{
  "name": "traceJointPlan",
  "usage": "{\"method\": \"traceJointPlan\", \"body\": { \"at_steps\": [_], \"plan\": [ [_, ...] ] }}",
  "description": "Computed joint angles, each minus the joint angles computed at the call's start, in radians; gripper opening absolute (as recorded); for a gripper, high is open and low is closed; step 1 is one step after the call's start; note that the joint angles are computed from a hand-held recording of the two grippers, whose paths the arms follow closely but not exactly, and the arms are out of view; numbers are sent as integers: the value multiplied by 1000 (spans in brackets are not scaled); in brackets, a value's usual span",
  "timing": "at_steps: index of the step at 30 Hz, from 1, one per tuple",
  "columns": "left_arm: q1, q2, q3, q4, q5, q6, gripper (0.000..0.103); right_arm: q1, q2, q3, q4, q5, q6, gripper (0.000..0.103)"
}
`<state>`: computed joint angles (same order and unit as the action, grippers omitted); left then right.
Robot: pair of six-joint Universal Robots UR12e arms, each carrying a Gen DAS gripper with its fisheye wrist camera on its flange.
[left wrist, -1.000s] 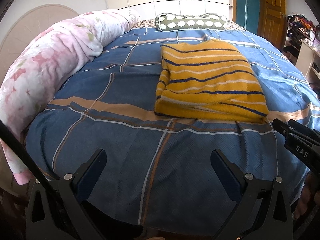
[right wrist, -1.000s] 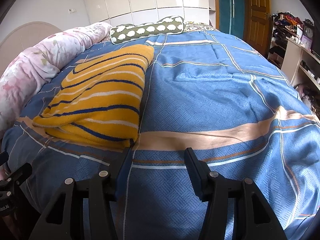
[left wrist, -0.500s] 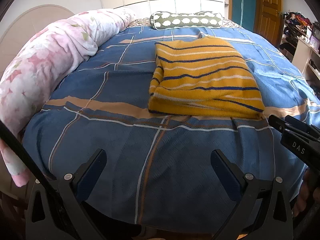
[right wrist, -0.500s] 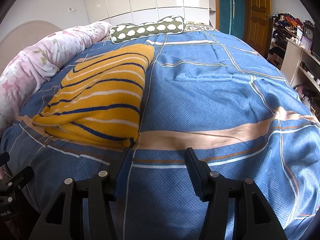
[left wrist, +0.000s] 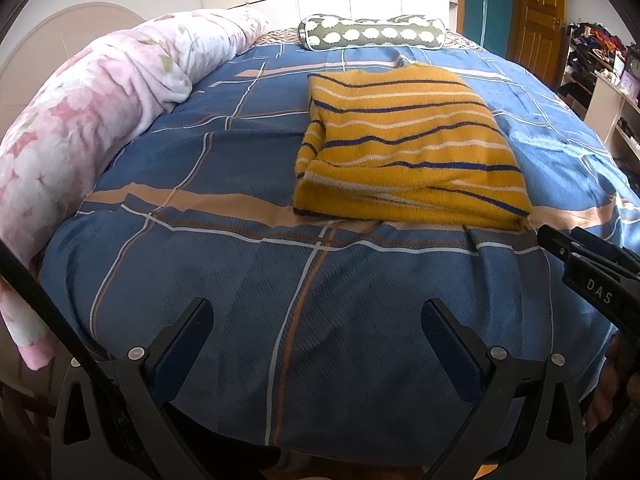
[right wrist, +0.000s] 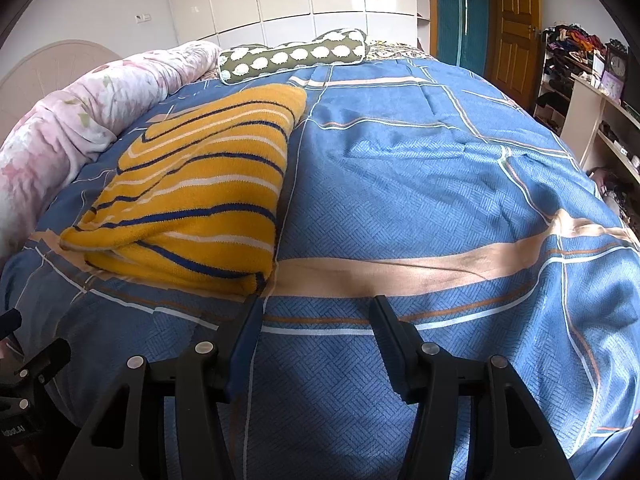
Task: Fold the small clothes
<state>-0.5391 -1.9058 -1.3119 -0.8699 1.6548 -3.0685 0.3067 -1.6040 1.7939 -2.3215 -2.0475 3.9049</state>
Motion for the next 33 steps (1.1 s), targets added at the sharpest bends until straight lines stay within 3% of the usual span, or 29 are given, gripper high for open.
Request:
{"method": "traceJointPlan", "body": {
  "at_steps": [33],
  "plan": [
    [3,-3,-1,-15,-2,-6,103,-1,-2,3,3,0,0,62]
  ]
}}
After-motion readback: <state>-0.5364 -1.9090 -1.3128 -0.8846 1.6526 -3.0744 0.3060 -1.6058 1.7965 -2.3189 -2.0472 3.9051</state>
